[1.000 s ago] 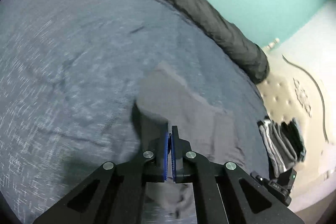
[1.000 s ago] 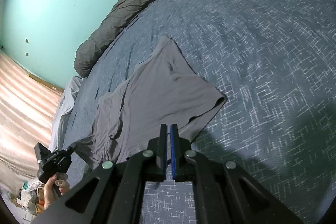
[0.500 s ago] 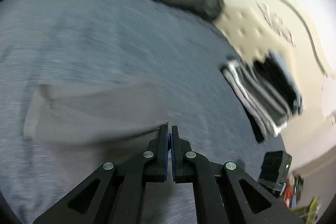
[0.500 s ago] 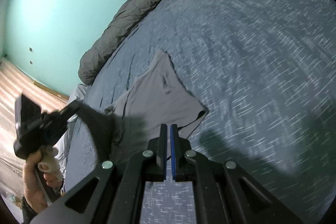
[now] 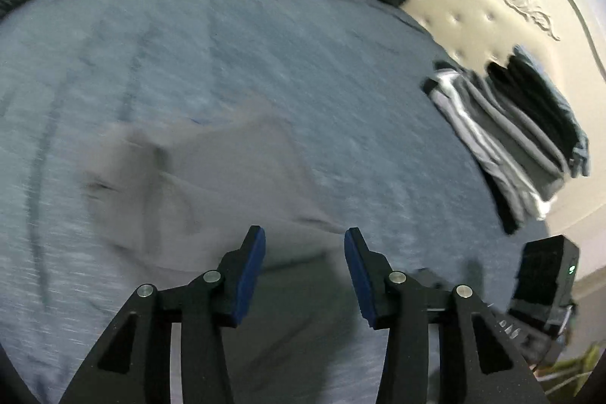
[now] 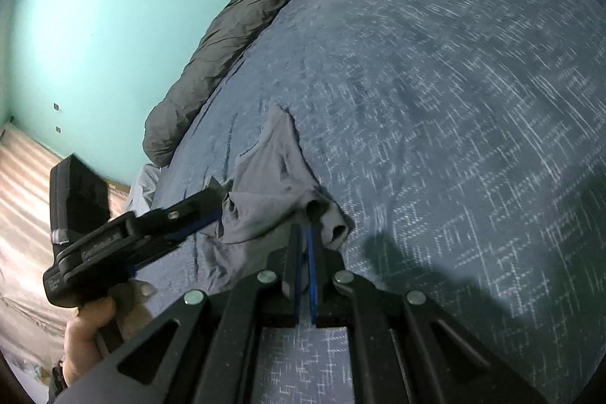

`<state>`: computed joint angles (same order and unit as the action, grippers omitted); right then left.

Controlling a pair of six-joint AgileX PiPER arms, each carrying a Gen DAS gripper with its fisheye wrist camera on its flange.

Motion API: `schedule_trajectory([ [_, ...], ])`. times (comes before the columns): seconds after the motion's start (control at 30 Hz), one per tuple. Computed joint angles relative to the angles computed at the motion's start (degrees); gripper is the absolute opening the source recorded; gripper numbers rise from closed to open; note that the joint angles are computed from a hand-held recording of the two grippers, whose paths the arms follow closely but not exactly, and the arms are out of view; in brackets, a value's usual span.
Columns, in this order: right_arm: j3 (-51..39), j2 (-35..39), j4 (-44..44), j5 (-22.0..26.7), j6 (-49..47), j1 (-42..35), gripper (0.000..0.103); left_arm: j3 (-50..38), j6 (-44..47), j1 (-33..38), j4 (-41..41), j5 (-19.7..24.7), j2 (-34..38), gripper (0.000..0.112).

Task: Fold clothes

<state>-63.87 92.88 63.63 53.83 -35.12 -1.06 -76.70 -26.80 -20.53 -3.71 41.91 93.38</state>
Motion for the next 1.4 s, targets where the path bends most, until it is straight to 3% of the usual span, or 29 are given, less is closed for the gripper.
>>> schedule_trajectory([
  [0.13, -1.75, 1.21, -0.83, -1.24, 1.05, 1.88, 0.004, 1.81, -0.72, 1.75, 4.19, 1.75, -2.01, 0.047],
  [0.27, -3.16, 2.19, -1.51, -2.48, 1.81, 2.71, 0.028, 5.24, 0.38, 4.24, 4.47, 1.56, -3.85, 0.047],
  [0.67, -8.75, 5.07, -13.71, -7.65, 10.18, 9.08, 0.028, 9.24, 4.22, 9.54, 3.51, -1.54, -2.84, 0.047],
  [0.73, -9.04, 5.48, -14.78, -8.27, 10.63, 9.62, 0.026, 9.76, 4.05, 10.08, 3.89, -2.13, -2.64, 0.047],
  [0.87, -10.29, 6.61, -16.89, -8.82, 11.53, 10.72, 0.007, 10.55, 5.19, 11.4, 3.06, -3.11, -2.45, 0.047],
  [1.0, -10.31, 6.27, -17.18, -8.72, 11.01, 10.79, 0.001, 10.67, 7.77, 12.37, 0.73, -3.52, -2.1, 0.047],
  [1.1, -9.91, 5.98, -16.11, -8.79, 9.85, 10.48, 0.0, 10.29, 8.95, 12.39, 0.18, -3.49, -1.64, 0.039],
  [1.27, -9.36, 5.78, -14.16, -8.73, 8.65, 10.09, 0.0, 8.95, 10.37, 11.99, -0.28, -3.12, -0.73, 0.008],
  [1.4, -8.86, 5.31, -13.18, -8.44, 7.93, 9.19, 0.0, 7.52, 10.79, 11.8, -0.41, -2.87, -0.92, 0.005],
])
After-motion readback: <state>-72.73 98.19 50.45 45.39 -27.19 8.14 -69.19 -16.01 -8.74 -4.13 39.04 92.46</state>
